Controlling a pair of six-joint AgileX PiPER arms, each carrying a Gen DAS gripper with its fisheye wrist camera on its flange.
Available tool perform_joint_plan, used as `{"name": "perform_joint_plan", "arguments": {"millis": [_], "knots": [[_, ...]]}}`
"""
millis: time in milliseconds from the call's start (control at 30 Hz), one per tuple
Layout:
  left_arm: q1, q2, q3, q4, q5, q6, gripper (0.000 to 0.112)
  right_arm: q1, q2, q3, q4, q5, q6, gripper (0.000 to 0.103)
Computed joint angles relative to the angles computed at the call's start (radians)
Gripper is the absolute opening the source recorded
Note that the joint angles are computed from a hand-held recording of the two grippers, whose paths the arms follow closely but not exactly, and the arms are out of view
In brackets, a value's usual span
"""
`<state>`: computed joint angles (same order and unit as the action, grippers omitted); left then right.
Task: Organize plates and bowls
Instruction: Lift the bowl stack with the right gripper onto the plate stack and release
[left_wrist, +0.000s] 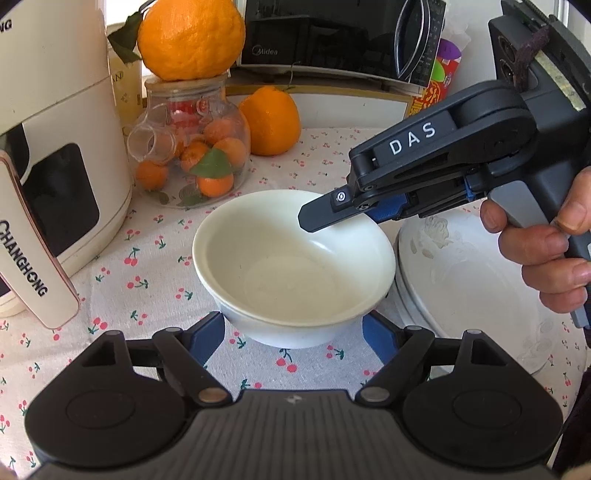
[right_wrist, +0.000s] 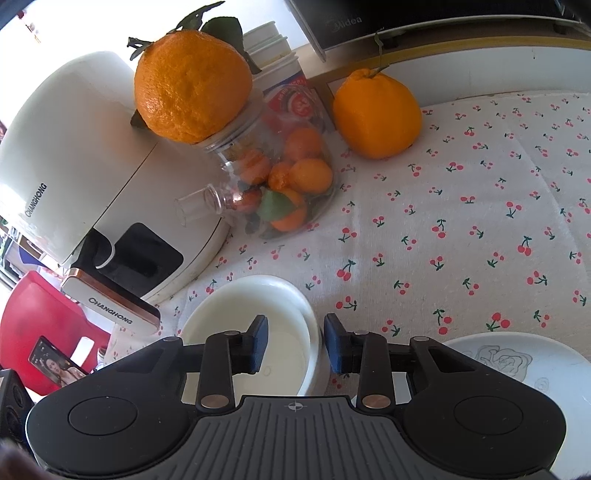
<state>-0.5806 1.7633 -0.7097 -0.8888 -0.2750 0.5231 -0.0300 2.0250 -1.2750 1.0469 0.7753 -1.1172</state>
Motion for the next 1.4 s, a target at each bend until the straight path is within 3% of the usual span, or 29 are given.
{"name": "perform_joint_plan", "arguments": {"millis": [433,700,1000,1400], "knots": [[-0.094,-0.099,0.024,-0.171,-0.071,0.159,0.080,-0.081,-0.095,0.046,0.063,0.090,-0.071,0.032],[-0.150,-0.123,0.014,-0.159,-0.079,0.158,0.080,-0.183,-0.157,0.079,0.056,0.175,-0.122,0.032],[-0.207,-0.056,-0.060,-0.151,-0.053,0.182,0.080,-0.304,-0.194,0.124,0.021,0.205,-0.172,0.032],[-0.263,0.064,-0.178,-0.260,-0.008,0.331,0.080,-0.423,-0.182,0.139,-0.025,0.198,-0.223,0.032]]}}
